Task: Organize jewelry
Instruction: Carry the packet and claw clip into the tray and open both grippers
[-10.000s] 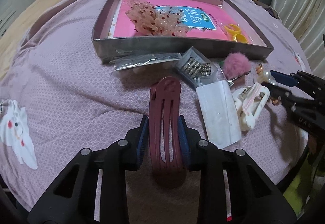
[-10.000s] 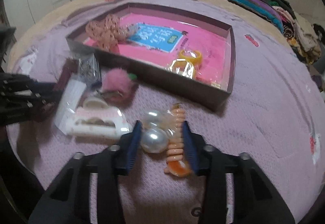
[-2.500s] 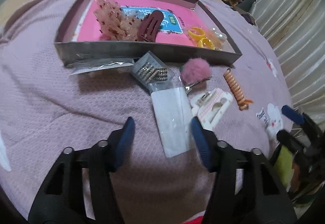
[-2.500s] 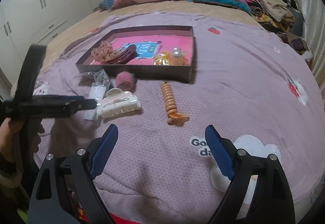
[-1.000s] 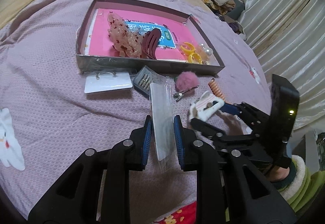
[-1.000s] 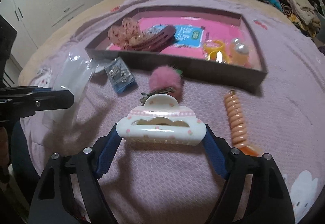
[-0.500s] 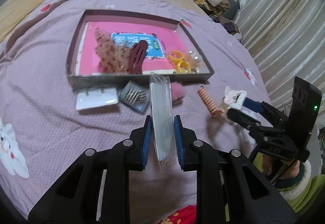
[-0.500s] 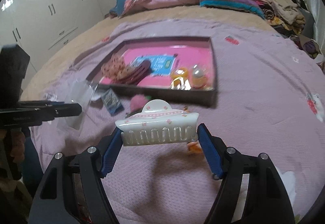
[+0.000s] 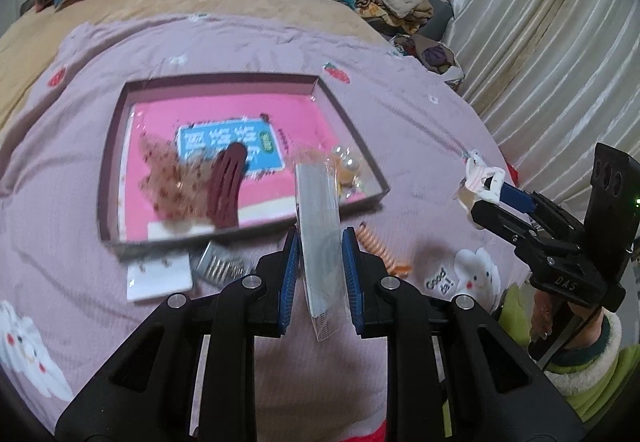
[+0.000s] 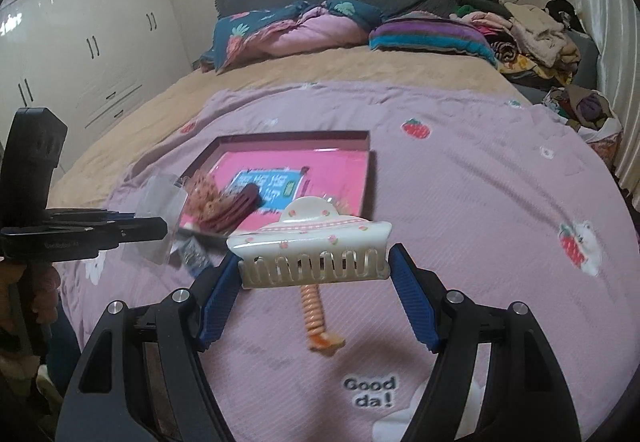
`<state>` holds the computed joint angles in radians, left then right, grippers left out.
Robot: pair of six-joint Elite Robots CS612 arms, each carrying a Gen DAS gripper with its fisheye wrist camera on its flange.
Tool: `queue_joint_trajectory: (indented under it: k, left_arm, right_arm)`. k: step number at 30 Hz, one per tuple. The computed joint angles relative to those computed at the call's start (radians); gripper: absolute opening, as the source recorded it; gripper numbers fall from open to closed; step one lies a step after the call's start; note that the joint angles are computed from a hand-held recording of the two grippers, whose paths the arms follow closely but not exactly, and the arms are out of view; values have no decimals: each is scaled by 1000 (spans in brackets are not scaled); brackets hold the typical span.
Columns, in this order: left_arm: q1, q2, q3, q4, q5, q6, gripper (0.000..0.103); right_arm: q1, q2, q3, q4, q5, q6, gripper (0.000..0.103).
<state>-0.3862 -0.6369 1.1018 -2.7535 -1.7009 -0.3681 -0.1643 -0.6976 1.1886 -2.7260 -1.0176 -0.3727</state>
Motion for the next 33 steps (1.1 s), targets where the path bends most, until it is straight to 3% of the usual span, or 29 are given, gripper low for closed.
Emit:
queue_joint_trajectory:
  k: [19, 33]
  left_arm:
    - [11, 90, -190, 112, 7, 5, 15]
    - [24, 137, -261, 179, 17, 1, 15]
  right_arm:
    - [14, 77, -170, 48, 26, 10, 71]
    - [38, 154, -319, 145, 24, -3, 71]
